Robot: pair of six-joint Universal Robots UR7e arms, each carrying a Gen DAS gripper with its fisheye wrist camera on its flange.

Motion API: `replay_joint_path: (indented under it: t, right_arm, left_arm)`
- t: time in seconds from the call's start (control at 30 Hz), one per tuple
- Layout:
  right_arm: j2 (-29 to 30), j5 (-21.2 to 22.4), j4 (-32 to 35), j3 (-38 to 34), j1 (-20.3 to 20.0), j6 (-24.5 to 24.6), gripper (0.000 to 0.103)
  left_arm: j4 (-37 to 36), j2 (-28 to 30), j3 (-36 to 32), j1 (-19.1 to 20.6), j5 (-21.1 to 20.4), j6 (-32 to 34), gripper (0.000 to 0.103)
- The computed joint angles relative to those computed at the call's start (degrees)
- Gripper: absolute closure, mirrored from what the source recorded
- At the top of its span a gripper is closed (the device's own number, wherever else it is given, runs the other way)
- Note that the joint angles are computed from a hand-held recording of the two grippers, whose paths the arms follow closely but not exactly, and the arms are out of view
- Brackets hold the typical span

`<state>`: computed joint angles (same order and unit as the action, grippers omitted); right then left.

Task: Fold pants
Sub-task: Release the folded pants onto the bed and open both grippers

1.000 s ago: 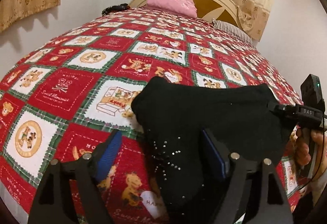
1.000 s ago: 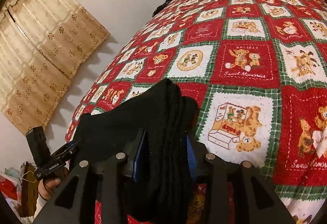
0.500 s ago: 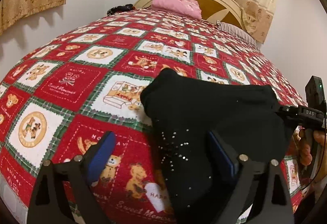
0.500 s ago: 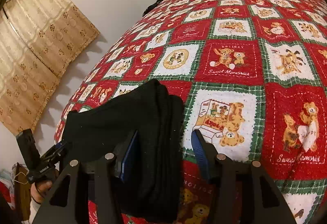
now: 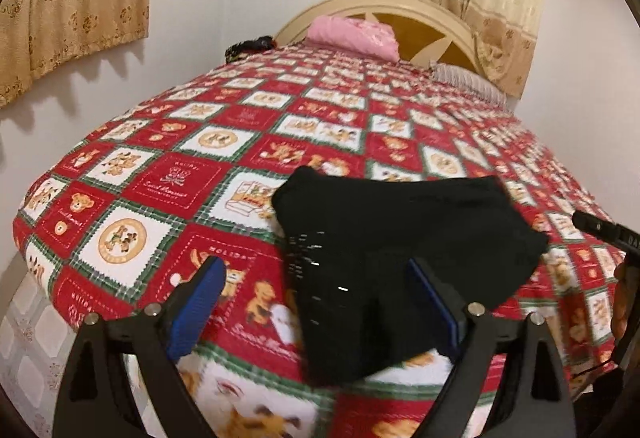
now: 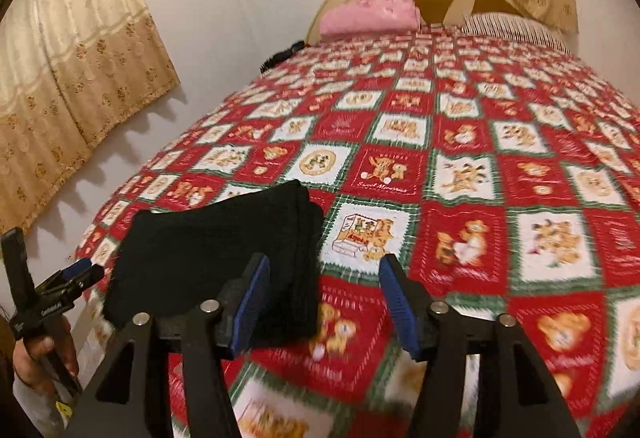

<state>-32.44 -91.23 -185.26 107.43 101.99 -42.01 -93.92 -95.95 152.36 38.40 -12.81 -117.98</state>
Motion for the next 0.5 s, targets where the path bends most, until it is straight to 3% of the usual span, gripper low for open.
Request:
replay_joint_path:
  t: [0.13,0.3,0.5]
  right_arm:
    - [-4.42,0.44,-2.33,5.55,-0.41,-2.75,0.039]
    - [-7.85,1.46,-3.84,10.18,-0.97,-5.6,0.037]
    - [-10.3,3.12,-7.47,13.73,-1.17,-9.33,0.033]
  left_arm:
    - [10.71,1.92,-2.41,-4.24,-1.25,-10.19,0.009]
    - [16.31,4.3,-4.37,-7.06,-2.23,-15.91,0.007]
    - [17.59,7.71,-5.8,-9.09,-4.33,-19.08,0.007]
